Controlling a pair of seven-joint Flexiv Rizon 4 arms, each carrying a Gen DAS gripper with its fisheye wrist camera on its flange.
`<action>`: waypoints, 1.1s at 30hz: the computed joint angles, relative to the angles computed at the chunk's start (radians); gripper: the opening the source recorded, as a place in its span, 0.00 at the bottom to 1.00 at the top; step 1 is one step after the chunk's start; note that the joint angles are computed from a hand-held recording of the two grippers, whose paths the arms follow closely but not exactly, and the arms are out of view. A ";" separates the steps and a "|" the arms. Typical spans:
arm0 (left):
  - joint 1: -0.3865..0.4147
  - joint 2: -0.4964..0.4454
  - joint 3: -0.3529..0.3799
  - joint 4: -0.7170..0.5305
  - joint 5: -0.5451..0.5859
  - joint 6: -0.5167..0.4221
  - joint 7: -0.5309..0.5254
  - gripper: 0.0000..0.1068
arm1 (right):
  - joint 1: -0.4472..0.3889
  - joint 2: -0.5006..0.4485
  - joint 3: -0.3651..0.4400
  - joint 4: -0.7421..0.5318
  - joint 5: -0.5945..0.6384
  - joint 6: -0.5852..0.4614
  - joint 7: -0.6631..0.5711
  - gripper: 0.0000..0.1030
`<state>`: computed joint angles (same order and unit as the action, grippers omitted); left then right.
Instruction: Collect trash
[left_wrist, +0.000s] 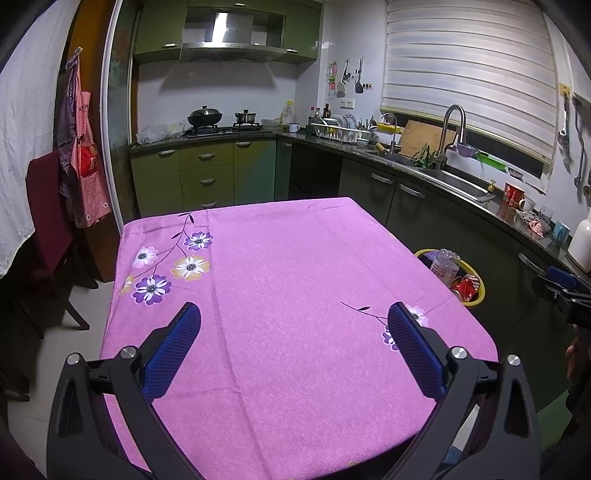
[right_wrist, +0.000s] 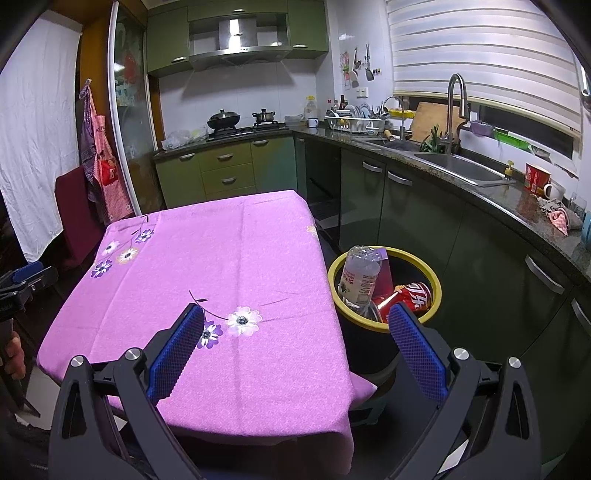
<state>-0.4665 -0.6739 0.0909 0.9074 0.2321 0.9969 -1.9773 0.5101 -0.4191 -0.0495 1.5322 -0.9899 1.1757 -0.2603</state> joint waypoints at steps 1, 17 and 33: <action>0.001 0.000 -0.001 0.000 -0.001 0.001 0.001 0.90 | -0.001 0.000 0.001 0.000 0.001 -0.001 -0.002 0.96; 0.003 -0.007 -0.007 -0.004 -0.009 -0.008 0.012 0.90 | -0.001 -0.001 0.000 -0.004 -0.001 -0.004 0.007 0.96; 0.007 -0.013 -0.012 -0.007 -0.025 -0.012 0.030 0.90 | -0.001 -0.003 0.000 -0.004 0.002 -0.004 0.005 0.96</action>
<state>-0.4592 -0.6865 0.0793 0.9002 0.2076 0.9852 -1.9476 0.5095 -0.4221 -0.0497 1.5278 -0.9874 1.1722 -0.2550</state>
